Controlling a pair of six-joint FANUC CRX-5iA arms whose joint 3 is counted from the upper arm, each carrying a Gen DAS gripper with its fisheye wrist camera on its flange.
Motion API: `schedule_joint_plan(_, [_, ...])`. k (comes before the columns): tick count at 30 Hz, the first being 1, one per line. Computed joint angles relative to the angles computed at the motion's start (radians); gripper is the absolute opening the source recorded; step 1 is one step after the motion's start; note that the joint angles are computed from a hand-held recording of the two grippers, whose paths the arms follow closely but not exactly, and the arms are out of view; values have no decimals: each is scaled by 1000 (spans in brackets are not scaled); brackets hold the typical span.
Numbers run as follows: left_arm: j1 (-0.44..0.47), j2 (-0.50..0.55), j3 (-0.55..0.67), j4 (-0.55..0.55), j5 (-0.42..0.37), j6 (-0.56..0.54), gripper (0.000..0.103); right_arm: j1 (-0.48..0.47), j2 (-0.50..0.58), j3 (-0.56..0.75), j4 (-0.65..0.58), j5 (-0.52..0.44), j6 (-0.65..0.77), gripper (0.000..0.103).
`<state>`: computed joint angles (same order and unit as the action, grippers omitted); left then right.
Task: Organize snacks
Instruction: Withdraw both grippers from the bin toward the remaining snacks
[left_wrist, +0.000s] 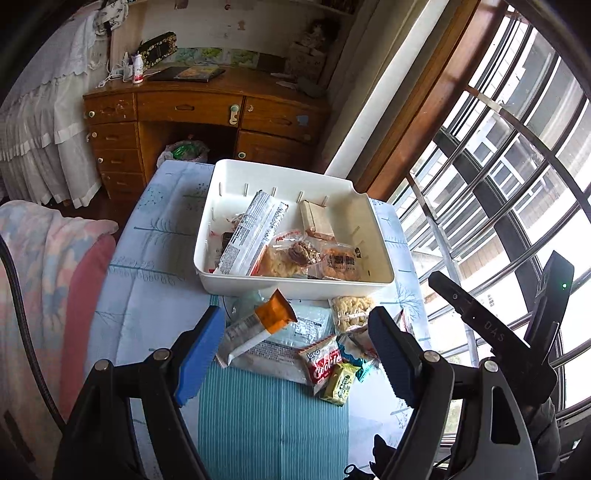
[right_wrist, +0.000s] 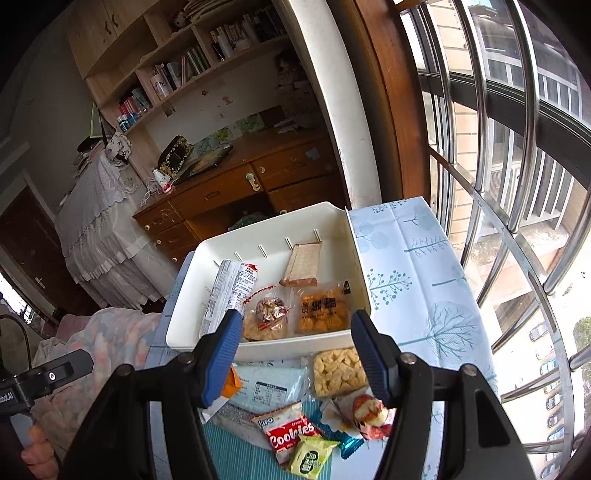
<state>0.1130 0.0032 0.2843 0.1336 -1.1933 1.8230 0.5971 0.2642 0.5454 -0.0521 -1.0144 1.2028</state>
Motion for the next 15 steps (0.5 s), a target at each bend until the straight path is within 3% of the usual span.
schedule_joint_plan(6, [-52,-53,-27,-88,-48,71,79,-16,-71,-80,-63,-3,25,62])
schedule_joint_plan(15, [-56,-101,-83,-102,-69,93,79,-33,-134,-158,-149,-24,49,62])
